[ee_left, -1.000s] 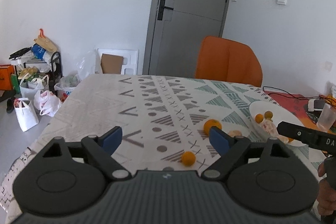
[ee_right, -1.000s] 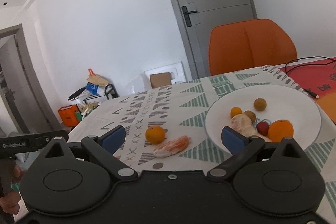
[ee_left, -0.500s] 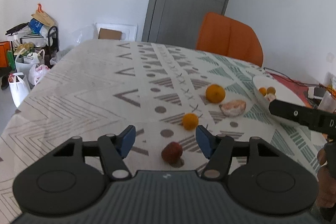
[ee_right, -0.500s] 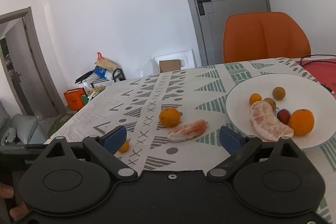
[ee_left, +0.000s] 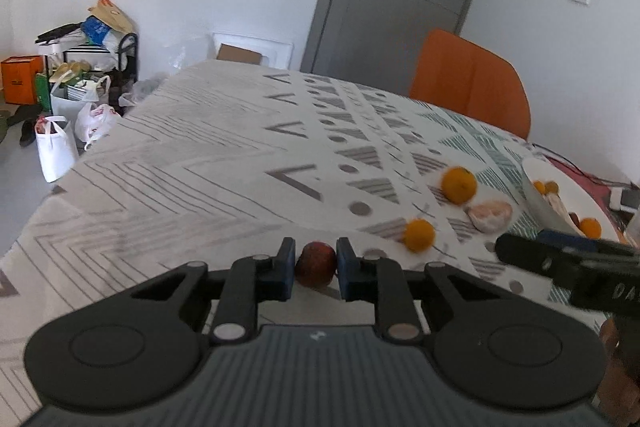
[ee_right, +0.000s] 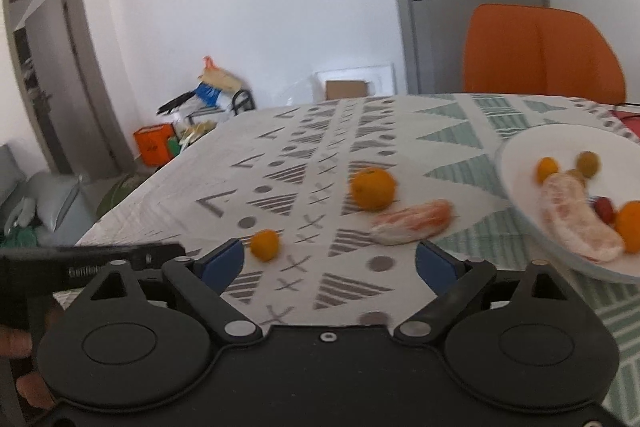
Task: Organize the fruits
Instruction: 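Grasp a red plum with the left tool while the right tool grasps a small mandarin, then carry the plum and mandarin over the plate while the right tool opens to drop the mandarin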
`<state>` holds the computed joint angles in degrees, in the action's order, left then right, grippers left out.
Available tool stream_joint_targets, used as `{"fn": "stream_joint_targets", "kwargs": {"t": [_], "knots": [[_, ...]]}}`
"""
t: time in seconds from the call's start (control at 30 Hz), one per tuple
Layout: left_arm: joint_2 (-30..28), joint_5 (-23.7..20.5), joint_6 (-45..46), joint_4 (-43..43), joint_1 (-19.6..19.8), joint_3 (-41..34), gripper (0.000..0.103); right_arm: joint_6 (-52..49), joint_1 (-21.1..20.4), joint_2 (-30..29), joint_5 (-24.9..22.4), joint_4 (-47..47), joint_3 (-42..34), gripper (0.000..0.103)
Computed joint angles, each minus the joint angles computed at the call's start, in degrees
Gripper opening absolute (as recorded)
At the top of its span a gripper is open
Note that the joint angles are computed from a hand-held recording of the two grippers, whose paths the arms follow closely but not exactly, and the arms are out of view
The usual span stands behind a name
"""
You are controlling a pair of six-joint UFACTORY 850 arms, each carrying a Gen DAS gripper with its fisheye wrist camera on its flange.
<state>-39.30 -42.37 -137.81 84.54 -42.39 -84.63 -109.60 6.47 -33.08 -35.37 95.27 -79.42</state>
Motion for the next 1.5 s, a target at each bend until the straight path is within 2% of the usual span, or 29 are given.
{"fn": "stream_joint_targets", "kwargs": {"t": [0.13,0.43,0.63,0.7,0.77,0.8,0.9,1.0,1.2,1.5], "knots": [[1.3,-1.2,-1.5,1.0,0.5,1.7,0.02,3.0,1.5,-0.6,1.0,-2.8,-1.0,0.083],[2.9,-2.8,-3.4,0.4,1.7,4.1,0.02,6.7,3.7,-1.9,0.4,-5.3,-3.3,0.082],[2.9,-2.1,-2.8,-1.2,2.5,4.4,0.02,7.7,5.2,-2.7,1.3,-6.2,-4.0,0.082],[2.8,-1.7,-2.4,-1.5,2.6,4.2,0.02,7.1,5.5,-3.2,1.6,-5.4,-4.0,0.069],[2.5,-1.6,-1.5,-2.0,2.6,3.6,0.02,8.9,5.7,-3.8,1.5,-7.3,-4.7,0.029],[2.4,-1.6,-1.3,-2.0,2.6,3.4,0.02,7.7,5.7,-3.4,2.2,-6.3,-4.1,0.019],[1.8,-1.4,-0.3,-2.3,2.4,2.4,0.02,9.8,4.6,-3.5,-1.7,-7.7,-4.4,0.019],[1.1,-1.2,1.8,-2.8,2.1,1.0,0.02,3.2,4.3,-1.3,-1.3,-1.9,-1.1,0.019],[-0.6,-1.6,6.0,-3.3,1.2,-2.9,0.02,1.6,2.3,0.7,-3.4,1.2,1.9,0.019],[-3.4,-2.9,10.6,-2.8,-0.5,-9.7,0.02,-0.1,-1.5,1.3,-6.2,5.4,2.6,0.019]]}}
